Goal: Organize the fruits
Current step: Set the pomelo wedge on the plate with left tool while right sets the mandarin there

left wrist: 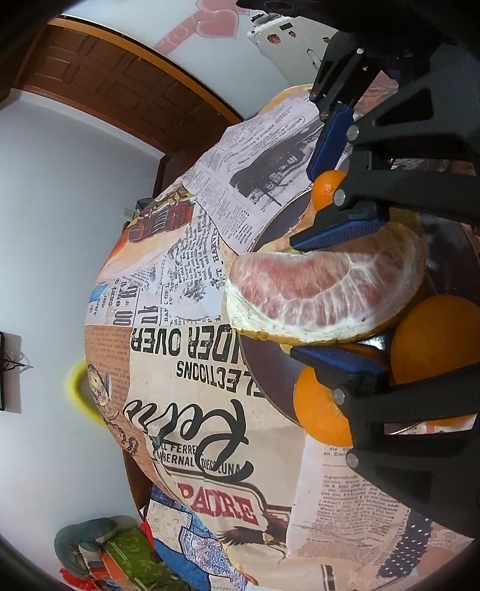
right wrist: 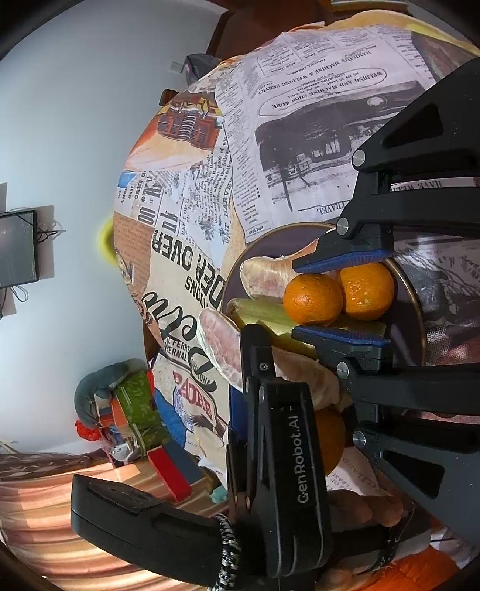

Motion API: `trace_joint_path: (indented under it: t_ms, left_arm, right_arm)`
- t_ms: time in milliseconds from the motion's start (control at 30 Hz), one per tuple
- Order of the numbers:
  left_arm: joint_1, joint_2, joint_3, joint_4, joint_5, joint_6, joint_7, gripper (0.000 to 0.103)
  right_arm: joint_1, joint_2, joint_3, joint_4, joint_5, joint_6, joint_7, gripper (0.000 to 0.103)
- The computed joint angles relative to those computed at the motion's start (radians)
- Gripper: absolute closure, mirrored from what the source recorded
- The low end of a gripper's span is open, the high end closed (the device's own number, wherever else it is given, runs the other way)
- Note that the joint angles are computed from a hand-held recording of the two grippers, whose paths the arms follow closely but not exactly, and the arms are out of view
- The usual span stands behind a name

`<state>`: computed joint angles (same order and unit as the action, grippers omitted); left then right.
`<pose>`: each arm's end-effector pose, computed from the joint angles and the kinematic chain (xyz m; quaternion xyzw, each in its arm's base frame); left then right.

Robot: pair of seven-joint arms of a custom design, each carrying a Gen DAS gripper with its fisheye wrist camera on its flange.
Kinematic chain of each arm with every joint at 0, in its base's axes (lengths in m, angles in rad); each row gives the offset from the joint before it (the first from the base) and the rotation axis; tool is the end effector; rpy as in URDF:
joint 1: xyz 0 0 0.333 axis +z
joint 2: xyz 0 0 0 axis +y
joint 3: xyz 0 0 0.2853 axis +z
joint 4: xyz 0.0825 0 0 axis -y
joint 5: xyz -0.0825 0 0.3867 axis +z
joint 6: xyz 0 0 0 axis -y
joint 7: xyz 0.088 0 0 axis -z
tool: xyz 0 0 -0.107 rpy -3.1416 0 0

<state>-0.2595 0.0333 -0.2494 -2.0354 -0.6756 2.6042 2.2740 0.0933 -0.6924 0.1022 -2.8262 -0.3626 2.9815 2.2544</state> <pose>0.5300 -0.2796 0.4526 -0.3890 0.8530 -0.3458 0.0382 0.3774 0.0990 0.4571 -0.5926 0.6883 -0.2597 0.3281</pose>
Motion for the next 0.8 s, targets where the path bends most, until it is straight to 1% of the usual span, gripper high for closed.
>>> trace_joint_path:
  t_ms: [67, 100, 167, 233, 367, 533, 667, 733, 800]
  left_arm:
    - [0.003, 0.002, 0.003, 0.006, 0.007, -0.016, -0.015, 0.052]
    - [0.005, 0.001, 0.005, 0.007, 0.0, -0.023, -0.015, 0.052]
    - [0.01, -0.003, 0.007, 0.006, -0.015, -0.032, -0.008, 0.052]
    - [0.011, -0.01, 0.008, -0.001, -0.024, -0.026, -0.002, 0.052]
    - [0.008, -0.036, 0.01, -0.021, -0.047, 0.002, 0.028, 0.052]
    - [0.005, -0.057, 0.018, -0.031, -0.077, 0.004, 0.049, 0.051]
    - [0.003, -0.084, 0.025, -0.05, -0.089, 0.01, 0.061, 0.051]
    - [0.0, -0.107, 0.031, -0.068, -0.103, 0.013, 0.075, 0.051]
    - [-0.003, -0.132, 0.038, -0.086, -0.112, 0.008, 0.084, 0.051]
  right_arm:
    - [0.009, 0.001, -0.013, -0.002, 0.011, 0.002, -0.001, 0.074]
    - [0.026, 0.006, -0.033, 0.0, 0.023, -0.003, -0.011, 0.072]
    - [0.018, 0.011, -0.024, 0.002, 0.027, -0.013, -0.007, 0.072]
    - [0.018, 0.017, -0.025, 0.004, 0.031, -0.021, -0.007, 0.072]
    - [0.021, 0.018, -0.036, -0.002, 0.04, -0.004, -0.013, 0.072]
    - [0.011, 0.014, -0.022, 0.001, 0.04, -0.015, -0.011, 0.072]
    - [0.004, -0.011, -0.011, -0.004, 0.034, -0.034, 0.002, 0.072]
    - [0.006, -0.03, -0.01, -0.01, 0.032, -0.043, 0.005, 0.07]
    - [0.008, -0.048, -0.008, -0.015, 0.029, -0.055, 0.008, 0.066]
